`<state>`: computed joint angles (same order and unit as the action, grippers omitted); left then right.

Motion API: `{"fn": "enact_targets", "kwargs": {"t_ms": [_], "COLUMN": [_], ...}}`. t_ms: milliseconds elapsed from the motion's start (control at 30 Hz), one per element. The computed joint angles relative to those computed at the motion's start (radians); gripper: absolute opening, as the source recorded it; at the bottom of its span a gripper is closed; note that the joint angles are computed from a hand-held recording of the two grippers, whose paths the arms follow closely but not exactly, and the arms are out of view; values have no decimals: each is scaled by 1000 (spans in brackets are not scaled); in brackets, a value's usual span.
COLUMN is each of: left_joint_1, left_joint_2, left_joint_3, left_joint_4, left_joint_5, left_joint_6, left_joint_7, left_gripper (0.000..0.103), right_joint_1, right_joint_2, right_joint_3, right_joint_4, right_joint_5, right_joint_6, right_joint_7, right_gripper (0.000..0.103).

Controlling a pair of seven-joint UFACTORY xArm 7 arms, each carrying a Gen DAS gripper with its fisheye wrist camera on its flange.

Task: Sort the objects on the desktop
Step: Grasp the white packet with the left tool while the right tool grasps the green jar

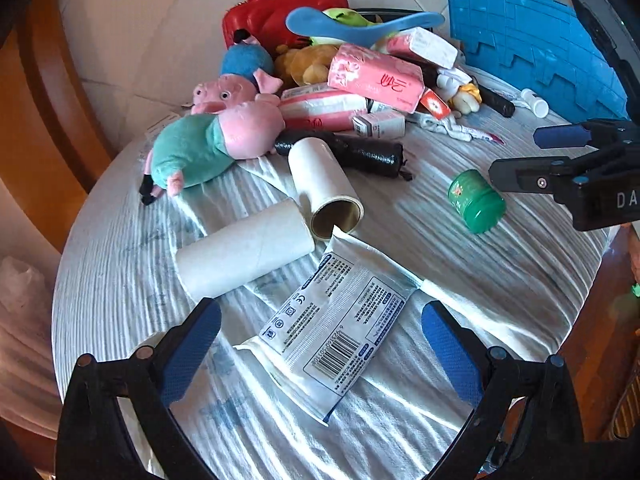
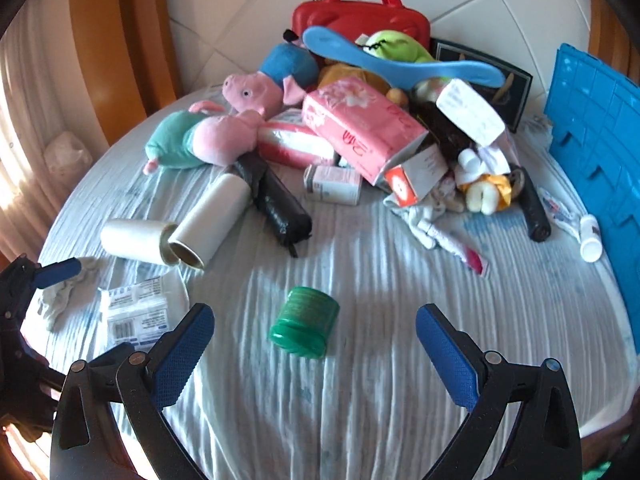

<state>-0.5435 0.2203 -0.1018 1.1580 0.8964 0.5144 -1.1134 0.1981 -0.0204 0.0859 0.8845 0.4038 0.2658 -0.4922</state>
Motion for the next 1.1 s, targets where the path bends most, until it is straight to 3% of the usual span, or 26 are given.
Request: {"fn": "enact_targets", "kwargs": {"t_ms": [67,100,167,233,400,467,633,700,800,967,1100], "left_joint_1": [29,46,90,113,102,67,62,73,73,12,5], "left_joint_2": [30,44,74,87,73,75,75,73,65,43,32], "left_joint_3": [-5,-10,-36,-52,-16,21,16,0,2,72,75], "left_joint_4": [6,6,5,-3,-64,-63,-61,-58,-61,-47,-5], "left_joint_5": [-45,-86,-216,-298,-381,-386,-461,-503,-548,-467,-409], "left_joint_6": [-66,-102,-158,-188,-292,-299,-308,-304,-310,-304,-291], "left_joint_7": [87,146,309,419,493,485,573,626,645,559,532], "left_gripper": [101,94,80,77,72,71,55,46,41,39,39], "right_joint_1": [-4,-5,-9,-22,-33,-11,18,5,-6,-10,-15], "right_joint_2": [43,66,107,140,180,180,179,176,156,125,94], "right_joint_3": [2,4,5,15,34,18,-3,12,21,26,25], "right_joint_4": [21,33,59,87,107,97,91,94,84,76,78], "right_joint_5": [-44,-65,-116,-108,-122,-204,-367,-354,-340,-326,-296], "right_joint_6": [11,15,33,68,76,49,35,49,49,41,24], "right_joint_7": [70,103,175,195,233,295,400,385,368,355,333], "right_gripper": [97,96,81,71,55,47,44,44,44,44,44]}}
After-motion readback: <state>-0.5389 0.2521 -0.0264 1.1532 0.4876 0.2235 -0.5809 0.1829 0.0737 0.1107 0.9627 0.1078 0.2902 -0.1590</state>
